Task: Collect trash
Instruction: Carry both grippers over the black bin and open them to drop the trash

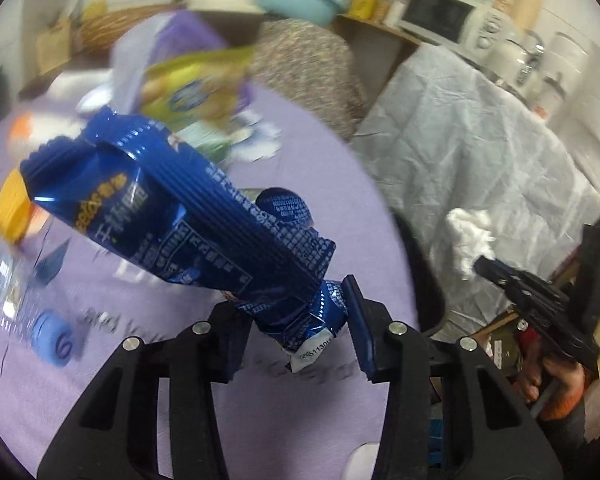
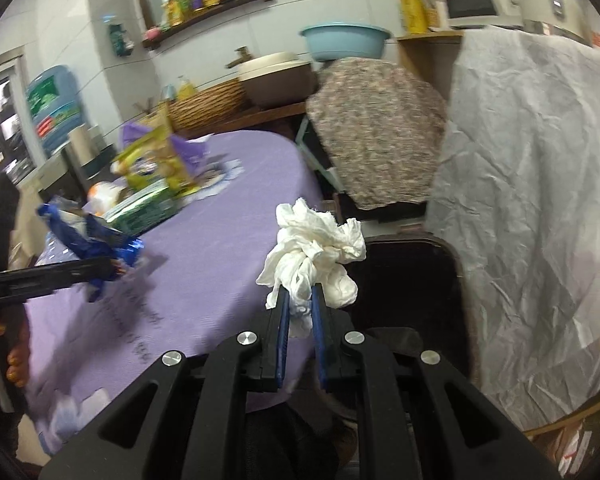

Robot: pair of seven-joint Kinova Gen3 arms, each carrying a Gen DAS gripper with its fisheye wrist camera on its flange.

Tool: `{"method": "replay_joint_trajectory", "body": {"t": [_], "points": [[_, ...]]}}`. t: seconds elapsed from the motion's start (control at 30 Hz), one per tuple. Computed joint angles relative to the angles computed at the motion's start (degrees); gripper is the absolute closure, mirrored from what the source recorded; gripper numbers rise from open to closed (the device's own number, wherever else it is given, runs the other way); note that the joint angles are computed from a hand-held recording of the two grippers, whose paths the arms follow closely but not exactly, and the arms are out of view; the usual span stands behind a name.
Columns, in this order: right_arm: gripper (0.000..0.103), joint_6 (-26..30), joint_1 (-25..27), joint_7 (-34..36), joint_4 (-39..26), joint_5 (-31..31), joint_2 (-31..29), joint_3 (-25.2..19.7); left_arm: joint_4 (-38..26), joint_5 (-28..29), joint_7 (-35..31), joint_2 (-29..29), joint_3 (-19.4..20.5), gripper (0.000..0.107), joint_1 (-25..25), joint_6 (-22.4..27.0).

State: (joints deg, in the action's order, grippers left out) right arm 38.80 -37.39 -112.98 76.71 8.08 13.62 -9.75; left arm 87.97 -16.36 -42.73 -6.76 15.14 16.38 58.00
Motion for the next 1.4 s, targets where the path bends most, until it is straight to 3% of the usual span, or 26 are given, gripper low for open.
{"method": "replay_joint_trajectory", "body": {"t": [0.1,0.27,0.4,0.53,0.63,0.83,0.97,1.03,1.1,1.2,1.4], "points": [[0.091,1.1,-0.2,-2.5,0.0,2.3,0.8,1.7,-5.3,4.0,-6.9,4.8,-1.1,0.063,1.1,-2.2],[0.091,0.8,-0.2,-6.4,2.4,4.7,2.0,3.1,-18.6,10.0,-16.1,15.9,-3.8,0.063,4.6,1.5],[0.091,-1.0,0.3,-9.7,5.3,5.5,2.7,3.7,-29.2,13.1,-21.0,25.5,-3.0,0.063,5.2,4.6],[0.090,-2.4,-0.4,-13.1,7.6,8.0,3.1,4.6,-39.8,12.6,-21.1,34.6,-6.0,0.062,9.4,10.3],[0.089,-3.2,-0.1,-14.2,8.7,8.6,3.6,4.7,-47.7,14.8,-21.1,40.3,-8.1,0.056,10.6,16.6],[0.087,-3.7,-0.3,-15.1,8.7,8.8,6.0,5.0,-58.9,15.4,-20.5,49.0,-10.4,0.055,12.3,23.6],[0.082,-3.3,-0.3,-14.7,8.4,8.0,7.2,5.0,-60.8,18.8,-19.7,51.5,-9.7,0.054,10.6,24.7],[0.067,-3.8,-1.1,-15.5,9.0,8.7,7.0,5.7,-62.2,18.1,-19.9,52.2,-10.7,0.049,11.4,25.8],[0.051,-4.5,-2.0,-17.1,10.0,10.0,6.3,6.4,-59.9,18.2,-20.1,51.0,-10.9,0.033,11.4,23.7],[0.044,-5.6,-1.7,-18.2,11.3,10.1,5.2,6.1,-56.8,18.9,-19.2,49.0,-10.7,0.026,10.7,20.6],[0.039,-6.0,-1.3,-19.3,12.3,10.2,3.6,5.4,-50.4,18.5,-18.6,44.2,-10.7,0.024,10.7,14.9]]}}
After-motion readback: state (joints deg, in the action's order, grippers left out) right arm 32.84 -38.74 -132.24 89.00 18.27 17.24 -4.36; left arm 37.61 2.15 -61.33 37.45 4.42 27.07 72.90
